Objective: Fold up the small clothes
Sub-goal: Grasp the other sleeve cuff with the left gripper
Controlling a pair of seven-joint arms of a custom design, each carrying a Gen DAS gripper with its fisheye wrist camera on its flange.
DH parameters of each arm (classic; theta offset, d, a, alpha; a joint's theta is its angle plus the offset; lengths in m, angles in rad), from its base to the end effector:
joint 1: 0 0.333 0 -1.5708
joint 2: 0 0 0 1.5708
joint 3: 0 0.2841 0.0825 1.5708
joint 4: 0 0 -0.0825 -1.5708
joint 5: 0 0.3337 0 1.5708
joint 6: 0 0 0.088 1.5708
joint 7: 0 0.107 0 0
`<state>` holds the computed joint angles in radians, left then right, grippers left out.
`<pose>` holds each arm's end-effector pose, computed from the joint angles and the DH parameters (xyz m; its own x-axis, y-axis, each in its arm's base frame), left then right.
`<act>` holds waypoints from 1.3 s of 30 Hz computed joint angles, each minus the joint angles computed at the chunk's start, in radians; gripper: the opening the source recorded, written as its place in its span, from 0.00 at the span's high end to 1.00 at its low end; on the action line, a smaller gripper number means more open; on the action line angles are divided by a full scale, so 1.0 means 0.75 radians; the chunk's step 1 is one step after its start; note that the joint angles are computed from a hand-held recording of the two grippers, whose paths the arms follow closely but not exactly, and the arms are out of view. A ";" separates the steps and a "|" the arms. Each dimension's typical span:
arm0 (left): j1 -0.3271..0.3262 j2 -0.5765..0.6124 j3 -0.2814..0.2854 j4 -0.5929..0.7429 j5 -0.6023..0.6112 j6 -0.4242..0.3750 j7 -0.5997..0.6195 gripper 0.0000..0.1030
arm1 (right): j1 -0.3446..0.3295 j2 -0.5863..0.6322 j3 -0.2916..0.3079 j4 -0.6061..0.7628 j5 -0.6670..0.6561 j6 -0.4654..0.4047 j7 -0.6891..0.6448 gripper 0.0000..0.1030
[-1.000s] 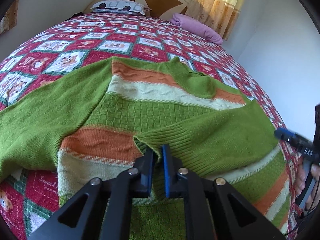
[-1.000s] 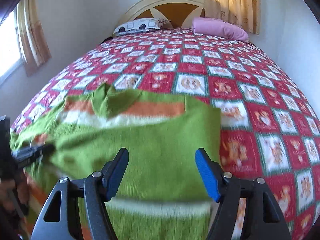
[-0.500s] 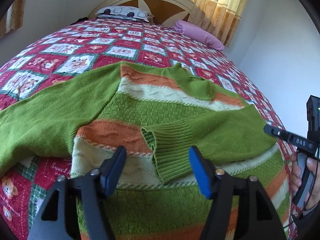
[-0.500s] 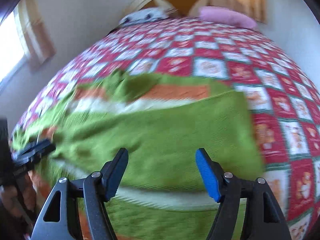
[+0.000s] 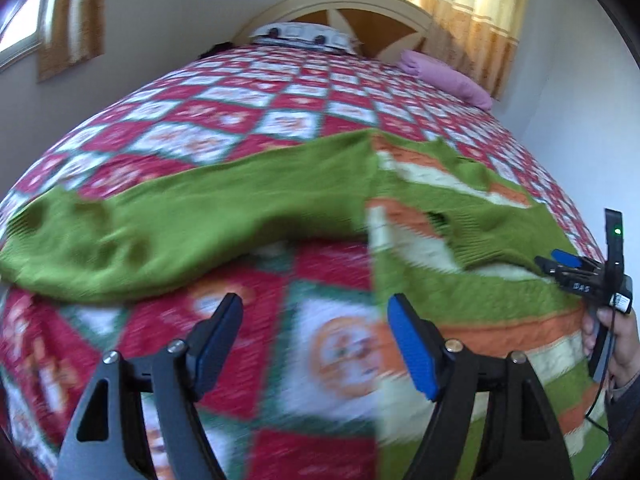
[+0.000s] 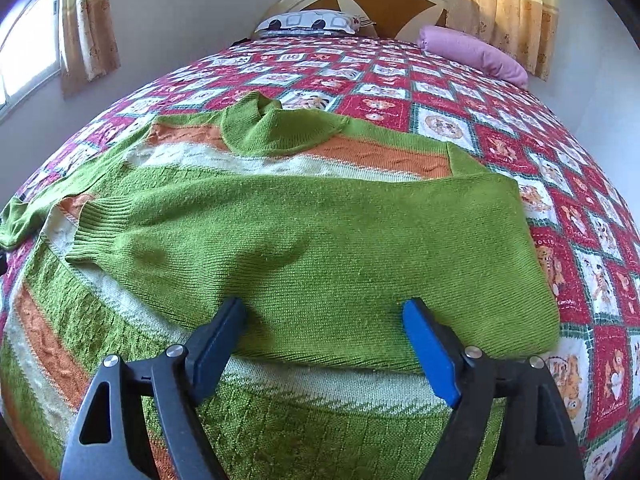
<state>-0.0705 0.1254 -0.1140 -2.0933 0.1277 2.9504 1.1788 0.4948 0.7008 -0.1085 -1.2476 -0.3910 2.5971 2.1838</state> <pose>0.5590 -0.1107 0.4483 0.0320 -0.9844 0.1728 -0.7498 -0.1380 -0.6471 0.6552 0.3009 0.4185 0.0752 -0.9963 0.0417 -0.7395 -0.0838 -0.6679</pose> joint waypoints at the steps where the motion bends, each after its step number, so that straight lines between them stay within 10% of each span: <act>1: 0.002 -0.031 0.028 -0.044 0.035 0.002 -0.045 0.25 | -0.003 0.002 0.003 0.002 0.003 0.004 -0.003 0.20; 20: 0.293 -0.124 0.147 -0.199 0.290 0.074 -0.667 0.34 | 0.003 -0.019 -0.008 -0.035 -0.018 0.031 0.017 0.19; 31: 0.283 0.039 0.224 -0.022 0.268 0.050 -0.703 0.69 | 0.005 -0.016 -0.009 -0.033 -0.021 0.030 0.022 0.19; 33: 0.282 0.053 0.225 -0.003 0.257 0.039 -0.680 0.90 | 0.005 -0.016 -0.009 -0.032 -0.022 0.029 0.023 0.19; 39: 0.262 0.014 0.234 -0.018 0.250 0.062 -0.630 0.95 | 0.007 -0.015 -0.013 -0.032 -0.026 0.032 0.029 0.19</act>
<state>0.1257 0.1356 0.0618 -2.1068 0.3149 2.9971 0.7060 0.5004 0.6892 -0.1181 -1.2719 -0.4106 2.6210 2.2057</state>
